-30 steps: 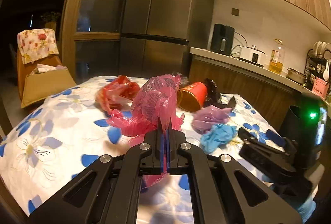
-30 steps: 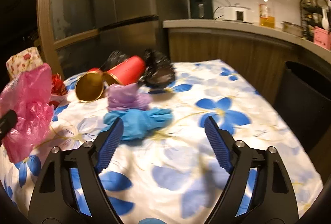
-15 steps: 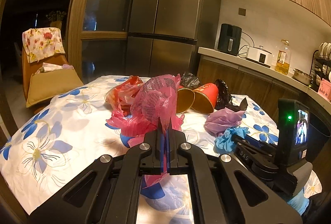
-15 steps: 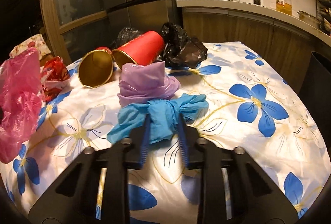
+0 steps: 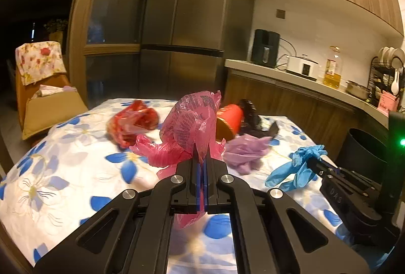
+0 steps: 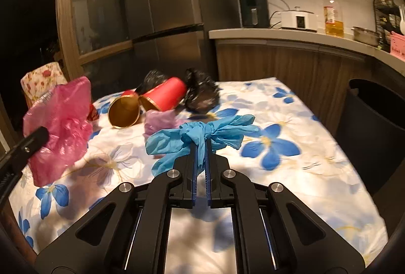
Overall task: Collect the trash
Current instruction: 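Grasp the blue glove with the right tool while the left tool holds the pink bag, then carry the pink bag and blue glove over the black bin and open both tools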
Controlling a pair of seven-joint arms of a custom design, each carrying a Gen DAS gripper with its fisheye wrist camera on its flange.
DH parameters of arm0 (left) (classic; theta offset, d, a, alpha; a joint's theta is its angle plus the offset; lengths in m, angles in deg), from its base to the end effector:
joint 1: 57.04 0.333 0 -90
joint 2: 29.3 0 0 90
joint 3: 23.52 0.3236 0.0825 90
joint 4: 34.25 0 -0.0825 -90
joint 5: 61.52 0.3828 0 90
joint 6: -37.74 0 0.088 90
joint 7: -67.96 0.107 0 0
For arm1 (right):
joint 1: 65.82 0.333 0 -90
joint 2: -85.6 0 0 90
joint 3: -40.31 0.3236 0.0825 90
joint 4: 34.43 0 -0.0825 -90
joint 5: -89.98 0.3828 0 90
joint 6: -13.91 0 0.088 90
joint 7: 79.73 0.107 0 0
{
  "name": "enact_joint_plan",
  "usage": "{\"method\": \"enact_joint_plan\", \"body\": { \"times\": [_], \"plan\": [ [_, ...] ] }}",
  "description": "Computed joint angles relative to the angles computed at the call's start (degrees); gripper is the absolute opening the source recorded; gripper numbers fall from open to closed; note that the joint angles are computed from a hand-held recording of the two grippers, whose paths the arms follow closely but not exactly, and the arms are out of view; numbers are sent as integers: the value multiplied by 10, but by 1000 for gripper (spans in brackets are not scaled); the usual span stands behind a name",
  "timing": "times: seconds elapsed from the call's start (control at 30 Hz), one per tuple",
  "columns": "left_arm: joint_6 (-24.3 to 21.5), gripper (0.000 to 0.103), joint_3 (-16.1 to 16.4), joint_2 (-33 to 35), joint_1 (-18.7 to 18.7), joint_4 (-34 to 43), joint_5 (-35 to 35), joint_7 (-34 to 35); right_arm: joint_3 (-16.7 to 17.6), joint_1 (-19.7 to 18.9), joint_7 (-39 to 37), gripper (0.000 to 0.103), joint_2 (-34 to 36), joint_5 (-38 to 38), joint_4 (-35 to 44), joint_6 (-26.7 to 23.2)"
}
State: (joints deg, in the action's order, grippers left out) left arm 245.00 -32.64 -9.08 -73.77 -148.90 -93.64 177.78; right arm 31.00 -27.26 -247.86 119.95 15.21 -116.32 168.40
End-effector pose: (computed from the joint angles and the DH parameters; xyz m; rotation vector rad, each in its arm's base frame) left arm 0.6038 -0.2044 0.4330 -1.4698 1.5804 -1.2007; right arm 0.6277 0.4206 0.4082 -1.4117 1.6403 -0.8666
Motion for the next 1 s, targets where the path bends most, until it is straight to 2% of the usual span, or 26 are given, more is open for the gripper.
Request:
{"method": "enact_joint_plan", "body": {
  "times": [0.1, 0.37, 0.53, 0.63, 1.0],
  "plan": [
    [-4, 1, 0, 3, -12, 8, -2, 10, -8, 7, 36, 5, -37, -33, -45, -11],
    [-26, 1, -8, 20, -36, 41, 15, 19, 21, -20, 93, 5, -118, -105, -138, -63],
    [-41, 1, -5, 33, -58, 71, 22, 29, 44, -48, 122, 5, -161, -132, -185, -95],
    [-59, 1, -21, 48, -54, 100, 49, 20, 57, -66, 140, 5, -185, -151, -212, -114],
    [-119, 1, -4, 122, -111, 238, 99, 16, 104, -143, 177, 5, -266, -172, -302, -184]
  ]
}}
